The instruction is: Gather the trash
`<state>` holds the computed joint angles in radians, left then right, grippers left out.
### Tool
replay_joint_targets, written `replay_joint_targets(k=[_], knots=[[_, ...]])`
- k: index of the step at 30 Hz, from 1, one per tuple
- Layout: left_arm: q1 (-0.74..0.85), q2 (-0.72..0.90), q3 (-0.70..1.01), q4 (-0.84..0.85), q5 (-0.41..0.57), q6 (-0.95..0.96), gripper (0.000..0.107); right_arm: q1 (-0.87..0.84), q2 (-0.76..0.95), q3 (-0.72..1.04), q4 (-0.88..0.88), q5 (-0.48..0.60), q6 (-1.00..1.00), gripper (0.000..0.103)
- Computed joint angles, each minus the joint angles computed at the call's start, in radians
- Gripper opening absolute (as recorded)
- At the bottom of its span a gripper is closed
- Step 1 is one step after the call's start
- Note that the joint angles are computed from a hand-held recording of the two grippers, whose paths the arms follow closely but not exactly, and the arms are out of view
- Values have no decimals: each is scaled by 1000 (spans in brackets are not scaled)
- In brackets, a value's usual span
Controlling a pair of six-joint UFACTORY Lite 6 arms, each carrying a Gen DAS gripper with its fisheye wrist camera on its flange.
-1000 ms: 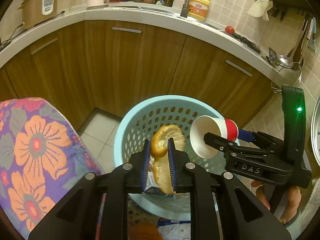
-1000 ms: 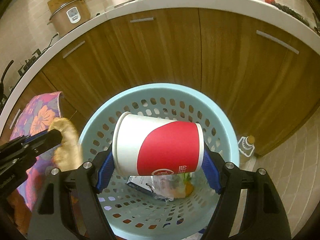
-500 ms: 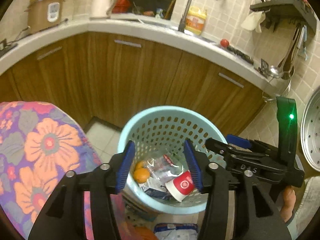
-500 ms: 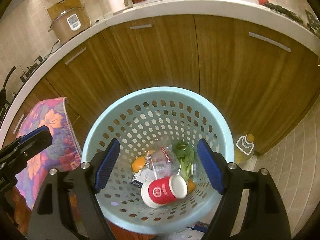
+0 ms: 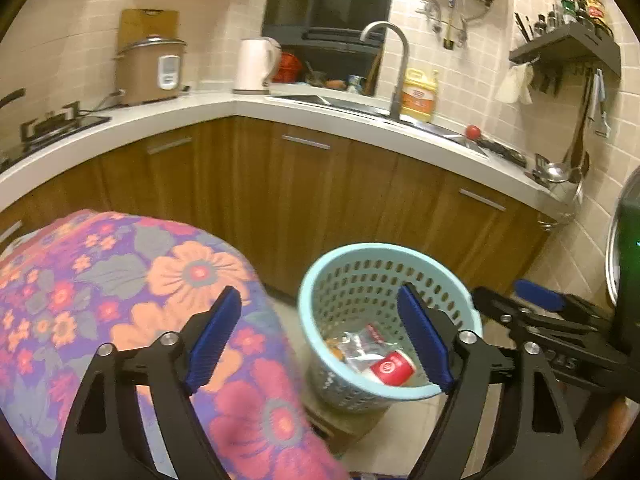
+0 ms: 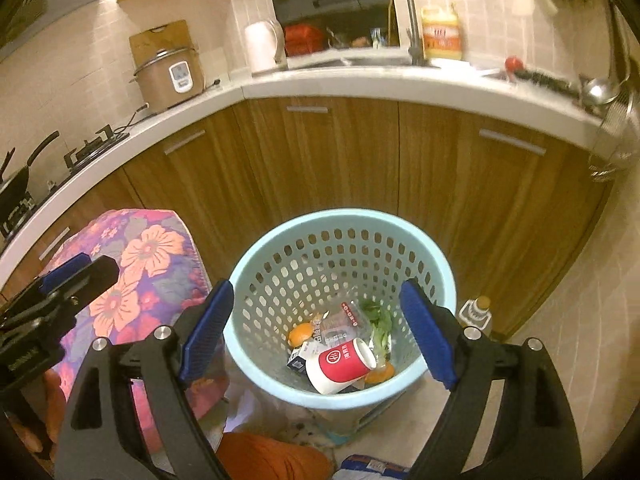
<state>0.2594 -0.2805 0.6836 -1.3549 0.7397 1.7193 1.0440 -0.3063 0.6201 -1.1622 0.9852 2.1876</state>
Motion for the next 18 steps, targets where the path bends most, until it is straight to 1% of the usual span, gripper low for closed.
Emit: replay_joint_targets(k=[2,4,8,11,14,17,18], knots=[[26,-4,-14,-12,10,31,80,61,33,24,12,74,24,82],[34,-7,-37,-52,-10,89,80,95,74,54,24,131,34,82],[38,30,-40,-80,-7,131,80,139,128,105,45,209,25,82],[31,20,-59,-102,-24,154,80,158,144,119,53,237,31,82],[16,-6,-83,-140,-69,177,81,167,164,129,69,253,33,82],[37,-26,-103,-146,-42,187,85,192,186,136,72,268,48,82],[31,-38,-113,-151,-59,191,85,199,192,139,72,271,53,82]])
